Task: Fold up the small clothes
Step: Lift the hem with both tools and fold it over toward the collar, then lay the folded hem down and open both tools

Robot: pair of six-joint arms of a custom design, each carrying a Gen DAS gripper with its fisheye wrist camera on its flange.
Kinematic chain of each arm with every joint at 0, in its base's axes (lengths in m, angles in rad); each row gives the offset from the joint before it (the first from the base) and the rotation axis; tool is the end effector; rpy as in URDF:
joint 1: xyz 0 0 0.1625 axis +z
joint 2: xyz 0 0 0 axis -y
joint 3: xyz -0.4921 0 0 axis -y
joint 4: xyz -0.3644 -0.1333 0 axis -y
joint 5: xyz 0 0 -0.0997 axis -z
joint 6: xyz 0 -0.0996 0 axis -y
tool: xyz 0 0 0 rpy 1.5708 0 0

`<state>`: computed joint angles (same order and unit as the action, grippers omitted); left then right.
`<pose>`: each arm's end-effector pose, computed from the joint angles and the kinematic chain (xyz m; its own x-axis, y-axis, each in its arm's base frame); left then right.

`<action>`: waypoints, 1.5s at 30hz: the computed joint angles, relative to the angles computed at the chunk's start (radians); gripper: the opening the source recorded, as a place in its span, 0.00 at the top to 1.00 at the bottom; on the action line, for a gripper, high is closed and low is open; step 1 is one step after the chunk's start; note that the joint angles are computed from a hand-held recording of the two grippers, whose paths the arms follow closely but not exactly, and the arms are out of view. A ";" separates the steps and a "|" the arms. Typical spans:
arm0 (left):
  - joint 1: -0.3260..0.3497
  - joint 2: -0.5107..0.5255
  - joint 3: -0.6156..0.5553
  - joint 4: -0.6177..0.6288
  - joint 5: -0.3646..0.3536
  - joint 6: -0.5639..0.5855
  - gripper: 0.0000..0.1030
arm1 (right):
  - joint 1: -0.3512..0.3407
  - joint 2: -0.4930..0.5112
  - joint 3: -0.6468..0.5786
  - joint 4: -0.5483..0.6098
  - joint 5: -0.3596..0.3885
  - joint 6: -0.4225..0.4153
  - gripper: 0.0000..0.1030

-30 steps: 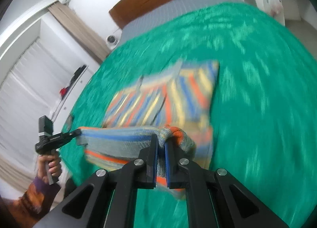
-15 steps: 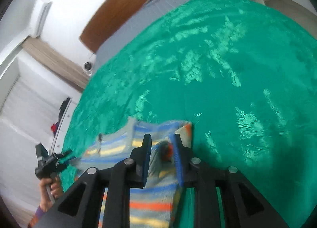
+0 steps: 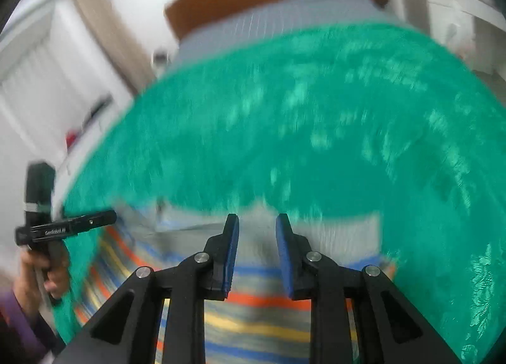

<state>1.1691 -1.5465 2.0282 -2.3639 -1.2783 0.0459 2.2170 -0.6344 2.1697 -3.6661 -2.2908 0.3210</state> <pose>-0.0303 -0.4858 0.4254 -0.8978 0.3330 -0.2882 0.4138 0.8618 -0.2935 0.3753 -0.3852 0.0795 -0.9307 0.0492 0.3625 -0.2282 0.6965 -0.6803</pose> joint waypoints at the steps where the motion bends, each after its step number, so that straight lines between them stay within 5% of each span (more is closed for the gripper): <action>1: 0.011 -0.028 -0.009 0.021 -0.026 0.011 0.19 | 0.011 -0.009 0.010 -0.001 0.000 0.009 0.73; 3: 0.018 -0.109 -0.004 0.093 -0.018 0.065 0.19 | 0.044 -0.045 0.047 0.065 0.000 0.037 0.71; 7: 0.046 -0.277 0.056 0.227 0.003 0.146 0.19 | 0.136 -0.088 0.182 0.134 0.014 0.149 0.45; 11: 0.030 -0.433 0.146 0.325 0.005 0.230 0.19 | 0.239 -0.082 0.326 0.122 0.032 0.288 0.44; 15: -0.065 -0.477 0.251 0.291 0.057 0.273 0.21 | 0.236 -0.008 0.390 0.032 0.080 0.322 0.44; 17: -0.085 -0.478 0.275 0.279 0.073 0.274 0.32 | 0.224 0.036 0.398 -0.050 0.065 0.309 0.44; 20: -0.087 -0.454 0.276 0.301 0.053 0.278 0.82 | 0.202 0.080 0.405 -0.184 0.073 0.274 0.47; 21: -0.073 -0.442 0.256 0.329 0.030 0.291 0.91 | 0.185 0.073 0.406 -0.181 0.107 0.264 0.70; 22: -0.062 -0.447 0.239 0.360 0.007 0.302 0.92 | 0.174 0.058 0.401 -0.135 0.117 0.272 0.93; 26: 0.046 -0.401 0.111 0.525 -0.112 0.428 0.93 | 0.181 -0.021 0.416 -0.029 0.132 0.308 0.93; 31: 0.075 -0.331 0.109 0.572 -0.061 0.455 0.93 | 0.149 -0.033 0.417 0.084 0.168 0.345 0.94; 37: 0.114 -0.347 0.087 0.555 -0.079 0.426 0.89 | 0.128 0.030 0.449 -0.057 0.168 0.356 0.94; 42: 0.115 -0.394 0.081 0.557 -0.020 0.402 0.84 | 0.157 0.038 0.443 -0.038 0.127 0.375 0.89; 45: 0.073 -0.447 0.098 0.540 0.011 0.364 0.77 | 0.201 0.014 0.440 0.008 0.089 0.444 0.68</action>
<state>1.2422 -1.9938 2.1261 -1.8240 -1.2676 0.4104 2.4177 -0.6202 2.6094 -3.6577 -2.2017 0.7647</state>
